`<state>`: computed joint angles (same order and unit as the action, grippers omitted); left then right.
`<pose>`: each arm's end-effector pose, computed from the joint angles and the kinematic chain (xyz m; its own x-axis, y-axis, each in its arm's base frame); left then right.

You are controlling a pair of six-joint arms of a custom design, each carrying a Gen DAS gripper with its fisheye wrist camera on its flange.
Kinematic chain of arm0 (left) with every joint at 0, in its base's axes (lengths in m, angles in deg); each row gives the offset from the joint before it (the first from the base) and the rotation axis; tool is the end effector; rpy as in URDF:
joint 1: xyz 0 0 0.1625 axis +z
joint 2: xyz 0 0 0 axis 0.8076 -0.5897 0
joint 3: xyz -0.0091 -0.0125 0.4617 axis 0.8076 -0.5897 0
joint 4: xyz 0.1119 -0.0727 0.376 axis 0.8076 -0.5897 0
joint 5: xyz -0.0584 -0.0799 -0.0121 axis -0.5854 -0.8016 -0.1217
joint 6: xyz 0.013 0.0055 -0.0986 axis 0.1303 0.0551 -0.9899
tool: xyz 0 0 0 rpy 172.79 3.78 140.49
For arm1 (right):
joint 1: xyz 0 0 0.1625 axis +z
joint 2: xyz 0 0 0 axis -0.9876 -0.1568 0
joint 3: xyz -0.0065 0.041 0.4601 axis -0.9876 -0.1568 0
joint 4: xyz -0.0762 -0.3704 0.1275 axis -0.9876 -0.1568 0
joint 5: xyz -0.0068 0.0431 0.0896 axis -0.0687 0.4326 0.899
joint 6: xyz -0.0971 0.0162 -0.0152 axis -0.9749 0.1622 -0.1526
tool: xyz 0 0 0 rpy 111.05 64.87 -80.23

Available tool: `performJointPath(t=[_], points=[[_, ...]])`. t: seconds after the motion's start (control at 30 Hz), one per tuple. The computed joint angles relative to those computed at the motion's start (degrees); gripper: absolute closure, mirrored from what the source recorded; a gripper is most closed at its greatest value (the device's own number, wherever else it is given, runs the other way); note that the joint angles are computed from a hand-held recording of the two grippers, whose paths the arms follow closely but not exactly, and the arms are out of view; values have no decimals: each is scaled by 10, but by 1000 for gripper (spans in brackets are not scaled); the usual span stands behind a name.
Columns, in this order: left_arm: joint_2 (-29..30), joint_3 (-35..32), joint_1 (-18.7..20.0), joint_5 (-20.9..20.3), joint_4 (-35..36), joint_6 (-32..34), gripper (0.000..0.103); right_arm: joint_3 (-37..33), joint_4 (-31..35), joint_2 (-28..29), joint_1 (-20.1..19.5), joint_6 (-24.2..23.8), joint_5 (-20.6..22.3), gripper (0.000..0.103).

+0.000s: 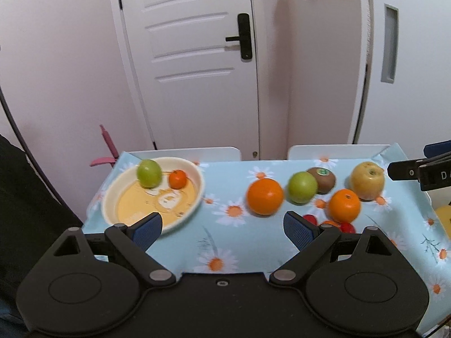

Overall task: Organize fruits
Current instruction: 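Move both tools back from the bowl over the remaining fruits, then grasp the large yellow apple with the right tool while the left tool grasps a small mandarin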

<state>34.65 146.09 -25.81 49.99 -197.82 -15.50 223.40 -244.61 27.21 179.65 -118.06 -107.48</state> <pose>-0.2400 -0.3704 0.1175 -0.5809 0.3379 -0.7405 0.7603 0.5502 -0.3453 0.1262 -0.3489 0.2195 -0.7129 0.0926 0.6952 -0.4858 0.6498 -0.5847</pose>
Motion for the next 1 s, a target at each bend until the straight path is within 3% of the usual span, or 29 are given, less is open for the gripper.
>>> performJointPath(t=[0.4, 0.7, 0.87, 1.0], points=[[118, -54, 16, -55, -27, -30, 8, -1, -7, -14, -136, -59, 106, 0], [166, -112, 48, -104, 9, -65, 9, -23, 21, -14, -184, -62, 147, 0], [175, -137, 69, -130, 37, -112, 18, -30, 37, -13, -198, -57, 159, 0], [175, -153, 84, -156, 62, -150, 32, -38, 45, -10, -203, -56, 162, 0]])
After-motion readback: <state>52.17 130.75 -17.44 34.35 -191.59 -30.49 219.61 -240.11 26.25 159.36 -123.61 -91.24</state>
